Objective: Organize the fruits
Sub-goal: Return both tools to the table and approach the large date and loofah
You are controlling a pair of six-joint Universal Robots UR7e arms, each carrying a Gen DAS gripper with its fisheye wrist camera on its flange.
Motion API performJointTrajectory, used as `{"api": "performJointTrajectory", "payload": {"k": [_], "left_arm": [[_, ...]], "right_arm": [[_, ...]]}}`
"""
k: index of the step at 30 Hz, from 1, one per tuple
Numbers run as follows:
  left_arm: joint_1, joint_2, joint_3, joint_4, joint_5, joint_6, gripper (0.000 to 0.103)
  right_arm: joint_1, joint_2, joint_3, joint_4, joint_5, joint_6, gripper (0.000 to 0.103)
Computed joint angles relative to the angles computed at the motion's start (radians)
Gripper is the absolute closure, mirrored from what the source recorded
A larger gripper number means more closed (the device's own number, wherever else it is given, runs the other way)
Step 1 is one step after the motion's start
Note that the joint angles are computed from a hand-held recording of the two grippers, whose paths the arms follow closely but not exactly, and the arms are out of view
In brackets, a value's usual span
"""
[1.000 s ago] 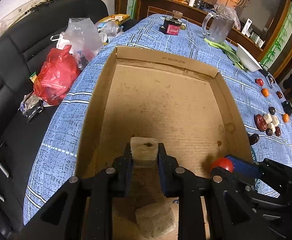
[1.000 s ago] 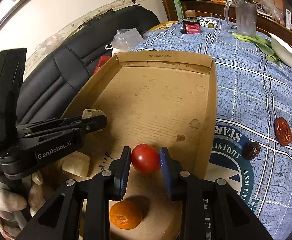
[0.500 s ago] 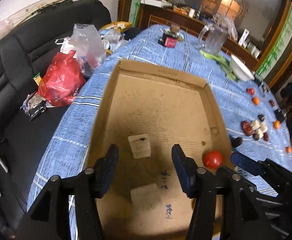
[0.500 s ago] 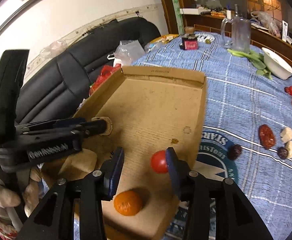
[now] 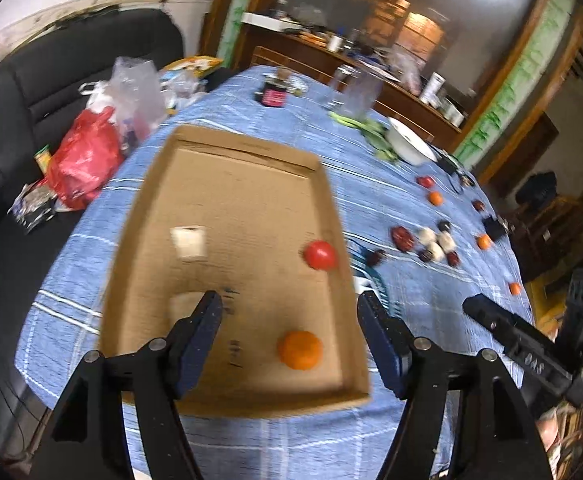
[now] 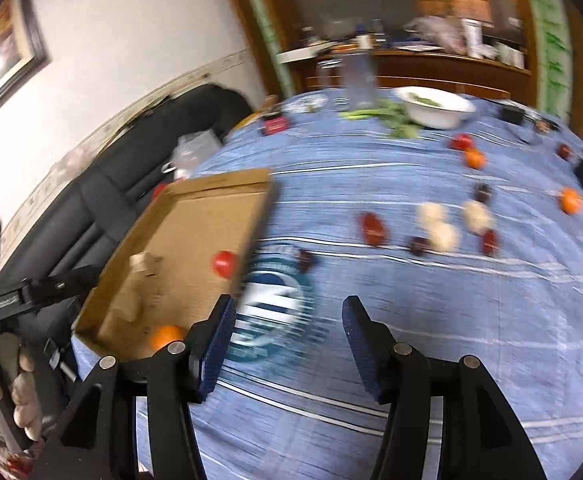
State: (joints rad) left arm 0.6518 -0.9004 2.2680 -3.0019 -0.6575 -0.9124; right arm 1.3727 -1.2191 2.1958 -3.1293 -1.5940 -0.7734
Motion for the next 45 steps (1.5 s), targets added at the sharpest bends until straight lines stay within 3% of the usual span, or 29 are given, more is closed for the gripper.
{"api": "performJointTrajectory", "payload": {"k": [12,19,24,35,45], "left_arm": [[0.003,0.208,-0.212,0.050,-0.122,0.173,0.032],[0.034,0.298,-0.321,0.079,-0.168,0.223,0.032],[0.061,0.332,-0.377,0.111,-0.183,0.232,0.032],[0.103,0.378,-0.486,0.149,-0.172,0.272,0.032],[0.148,0.477,-0.635,0.063,-0.183,0.324,0.032]], "right_arm": [[-0.233,-0.146,-0.076,0.072,0.046,0.095,0.041],[-0.298,-0.150,-0.134,0.107,0.052,0.137,0.040],[-0.277,-0.112,-0.166,0.130,0.045,0.131,0.040],[-0.155,0.036,-0.273,0.173,-0.002,0.123,0.040],[-0.064,0.211,-0.472,0.196,-0.046,0.181,0.040]]}}
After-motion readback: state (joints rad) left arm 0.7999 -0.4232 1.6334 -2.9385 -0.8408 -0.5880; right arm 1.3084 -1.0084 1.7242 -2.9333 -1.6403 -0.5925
